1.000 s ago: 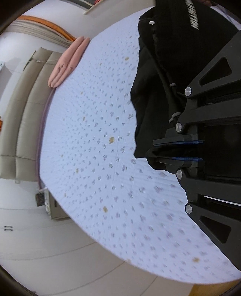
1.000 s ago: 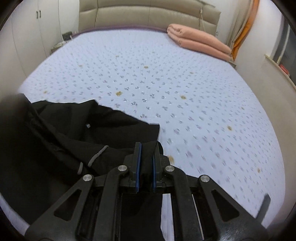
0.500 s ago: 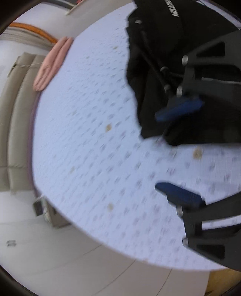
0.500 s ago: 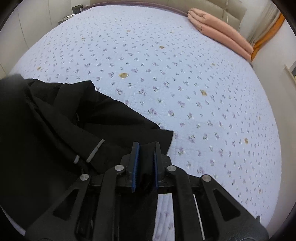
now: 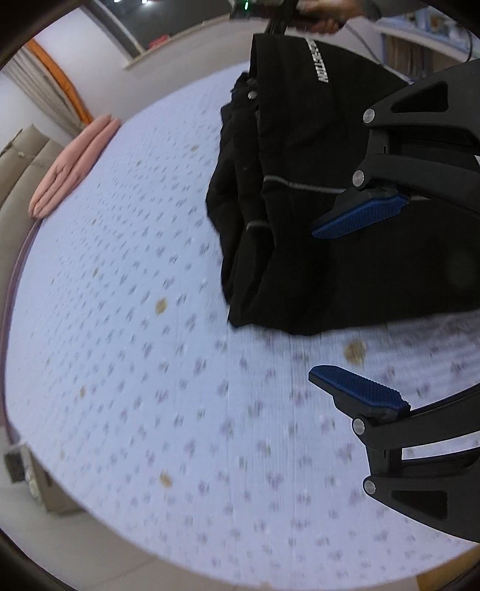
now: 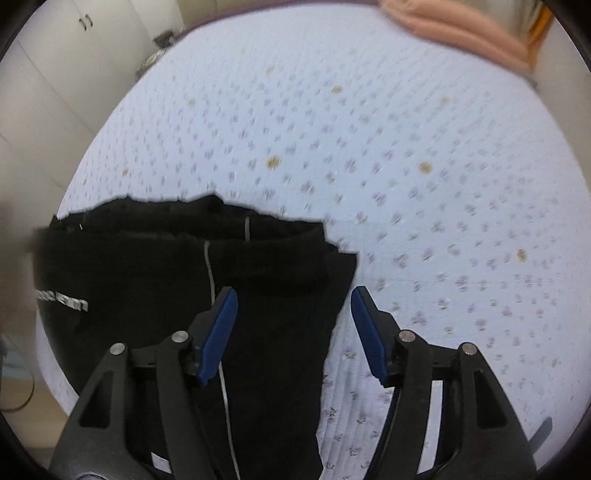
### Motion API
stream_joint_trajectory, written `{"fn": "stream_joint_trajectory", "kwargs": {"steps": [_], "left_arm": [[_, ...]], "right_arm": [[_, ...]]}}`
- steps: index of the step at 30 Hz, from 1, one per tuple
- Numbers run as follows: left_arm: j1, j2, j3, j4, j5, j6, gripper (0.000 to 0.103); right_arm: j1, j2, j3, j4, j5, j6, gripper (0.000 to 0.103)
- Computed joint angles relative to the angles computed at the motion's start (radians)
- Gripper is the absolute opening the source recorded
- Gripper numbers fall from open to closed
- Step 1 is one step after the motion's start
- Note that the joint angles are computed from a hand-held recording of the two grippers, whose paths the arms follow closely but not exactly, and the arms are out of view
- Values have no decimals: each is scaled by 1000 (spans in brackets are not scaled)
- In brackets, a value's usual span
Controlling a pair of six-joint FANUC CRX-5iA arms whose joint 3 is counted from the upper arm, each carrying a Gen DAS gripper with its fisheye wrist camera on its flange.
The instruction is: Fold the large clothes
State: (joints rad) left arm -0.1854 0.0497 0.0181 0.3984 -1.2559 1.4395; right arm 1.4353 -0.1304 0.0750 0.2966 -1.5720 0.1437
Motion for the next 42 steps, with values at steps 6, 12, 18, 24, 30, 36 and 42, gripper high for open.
{"fn": "stream_joint_trajectory", "kwargs": {"steps": [6, 12, 18, 24, 30, 36, 42], "left_arm": [[-1, 83, -3, 102, -27, -84, 73], [11, 118, -31, 180, 2, -89, 73], [-9, 67, -49, 164, 54, -97, 17], [8, -25, -20, 114, 108, -17, 11], [-6, 10, 121, 68, 158, 6, 11], [-61, 220, 288, -108, 101, 166, 11], [-100, 289, 281, -177, 66, 209, 14]], "right_arm": [[-85, 6, -73, -31, 143, 110, 72], [-152, -38, -144, -107, 304, 158, 29], [-69, -4, -109, -1, 197, 126, 9], [13, 53, -4, 169, -54, 71, 5], [-30, 117, 92, 302, -142, 171, 5], [-194, 222, 58, 218, -79, 242, 5], [-245, 286, -13, 82, -39, 262, 6]]}}
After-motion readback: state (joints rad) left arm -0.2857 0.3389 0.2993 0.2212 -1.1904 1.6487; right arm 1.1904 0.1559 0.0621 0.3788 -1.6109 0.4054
